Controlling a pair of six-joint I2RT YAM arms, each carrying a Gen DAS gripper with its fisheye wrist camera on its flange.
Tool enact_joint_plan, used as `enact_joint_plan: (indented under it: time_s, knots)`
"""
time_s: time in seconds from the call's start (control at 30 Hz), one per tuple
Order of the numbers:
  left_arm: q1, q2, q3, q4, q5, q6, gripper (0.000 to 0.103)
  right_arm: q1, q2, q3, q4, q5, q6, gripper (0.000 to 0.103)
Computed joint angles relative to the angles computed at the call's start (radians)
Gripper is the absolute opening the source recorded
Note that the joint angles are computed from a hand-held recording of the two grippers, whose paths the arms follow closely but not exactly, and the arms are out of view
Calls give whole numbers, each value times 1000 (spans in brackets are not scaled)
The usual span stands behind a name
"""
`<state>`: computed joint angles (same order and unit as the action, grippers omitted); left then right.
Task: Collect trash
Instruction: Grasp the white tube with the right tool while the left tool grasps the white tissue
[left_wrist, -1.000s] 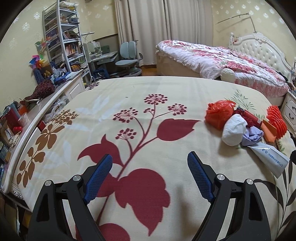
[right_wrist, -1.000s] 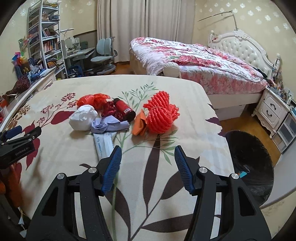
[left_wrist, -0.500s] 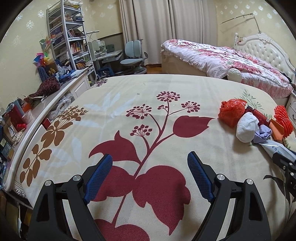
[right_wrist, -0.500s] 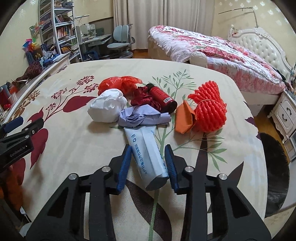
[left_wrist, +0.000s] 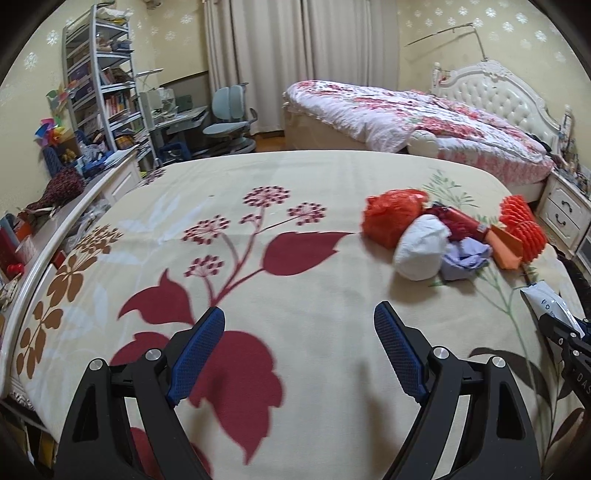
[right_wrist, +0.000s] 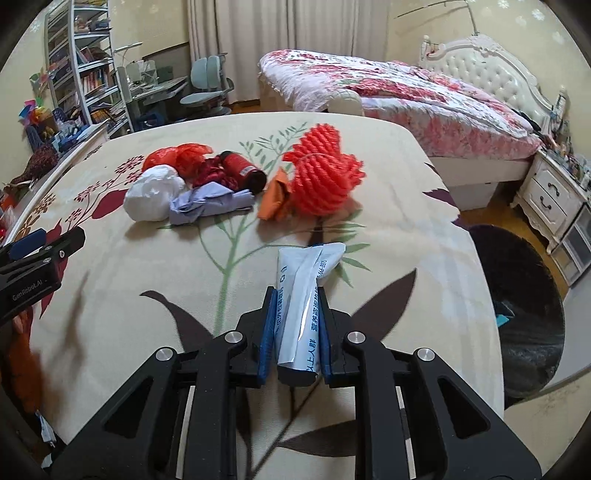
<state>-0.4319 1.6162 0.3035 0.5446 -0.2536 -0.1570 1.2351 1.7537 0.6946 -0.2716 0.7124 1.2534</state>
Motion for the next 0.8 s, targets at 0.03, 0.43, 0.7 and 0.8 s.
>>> enact_joint_plan:
  time_s: [0.03, 0.43, 0.7, 0.8]
  knots:
    - [-13, 8, 7, 3, 2, -5, 83, -2, -7, -10, -9, 5, 12, 20]
    - [-104, 131, 160, -29, 23, -43, 83, -115, -95, -137, 78, -11, -30, 20]
    - [-111, 177, 237, -72, 30, -46, 82, -180, -99, -164, 160, -52, -99, 20]
    - [-103, 194, 263, -106, 59, -37, 60, -188, -106, -172, 172, -60, -109, 20]
